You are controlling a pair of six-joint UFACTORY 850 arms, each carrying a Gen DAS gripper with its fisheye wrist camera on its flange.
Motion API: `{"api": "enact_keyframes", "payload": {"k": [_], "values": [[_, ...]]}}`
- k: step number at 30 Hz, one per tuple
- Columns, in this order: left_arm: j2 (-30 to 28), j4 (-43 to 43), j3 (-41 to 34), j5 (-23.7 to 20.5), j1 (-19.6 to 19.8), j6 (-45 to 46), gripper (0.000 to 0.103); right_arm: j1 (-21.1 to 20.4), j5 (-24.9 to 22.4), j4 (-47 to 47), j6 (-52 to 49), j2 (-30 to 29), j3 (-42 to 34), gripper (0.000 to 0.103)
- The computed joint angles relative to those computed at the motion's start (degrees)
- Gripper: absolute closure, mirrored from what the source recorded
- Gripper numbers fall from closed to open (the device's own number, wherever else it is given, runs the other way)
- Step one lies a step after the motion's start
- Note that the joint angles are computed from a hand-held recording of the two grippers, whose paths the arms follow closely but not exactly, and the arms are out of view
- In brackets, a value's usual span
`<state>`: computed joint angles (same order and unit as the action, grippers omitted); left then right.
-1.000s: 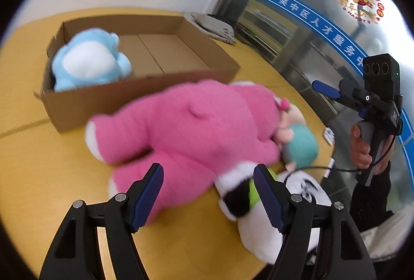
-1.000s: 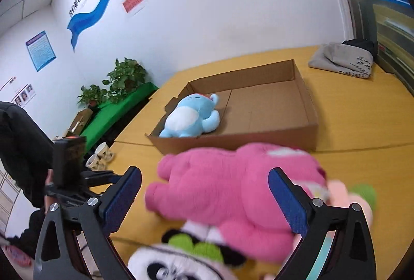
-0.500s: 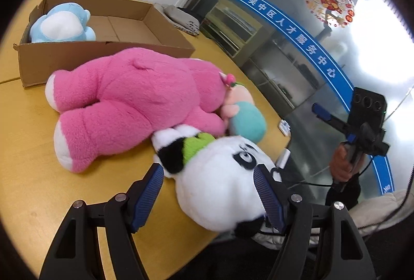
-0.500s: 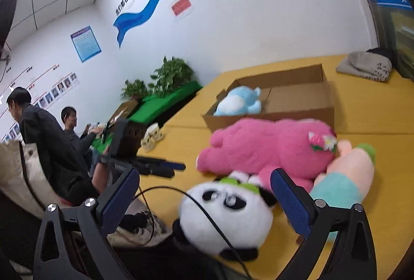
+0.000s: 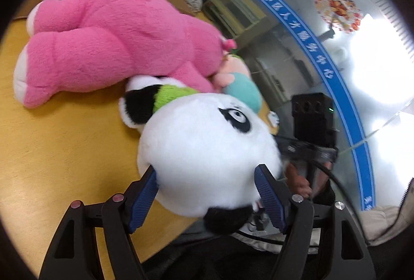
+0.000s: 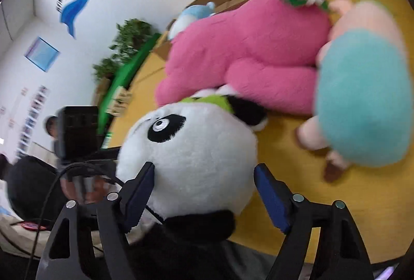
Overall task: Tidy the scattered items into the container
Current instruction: 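Close both grippers on the white panda plush from either side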
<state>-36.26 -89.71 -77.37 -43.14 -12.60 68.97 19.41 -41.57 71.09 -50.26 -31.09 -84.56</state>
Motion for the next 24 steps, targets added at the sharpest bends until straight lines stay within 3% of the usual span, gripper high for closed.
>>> {"api": "enact_keyframes", "payload": {"k": [7,12,17,19,24], "values": [[1.6,-4.7,4.4,-4.6,2.8,4.7,0.029,1.3,-1.2,0.2,-0.6,0.5,1.2,0.014],[-0.3,-4.3,1.6,-5.4,3.5,2.5,0.026,0.0,-2.5,0.4,0.6,-1.5,-2.3,0.008],[-3.2,0.3,-2.3,-4.7,2.4,-2.6,0.021,0.6,-7.3,0.2,3.7,-7.1,-7.1,0.017],[-2.3,0.3,-0.9,-4.5,2.5,-1.8,0.023,1.0,-5.9,1.6,1.1,-5.7,-5.4,0.026],[1.6,-1.9,3.5,-2.0,2.2,1.4,0.03,3.3,0.2,-1.8,-2.6,-1.5,-2.9,0.03]]}}
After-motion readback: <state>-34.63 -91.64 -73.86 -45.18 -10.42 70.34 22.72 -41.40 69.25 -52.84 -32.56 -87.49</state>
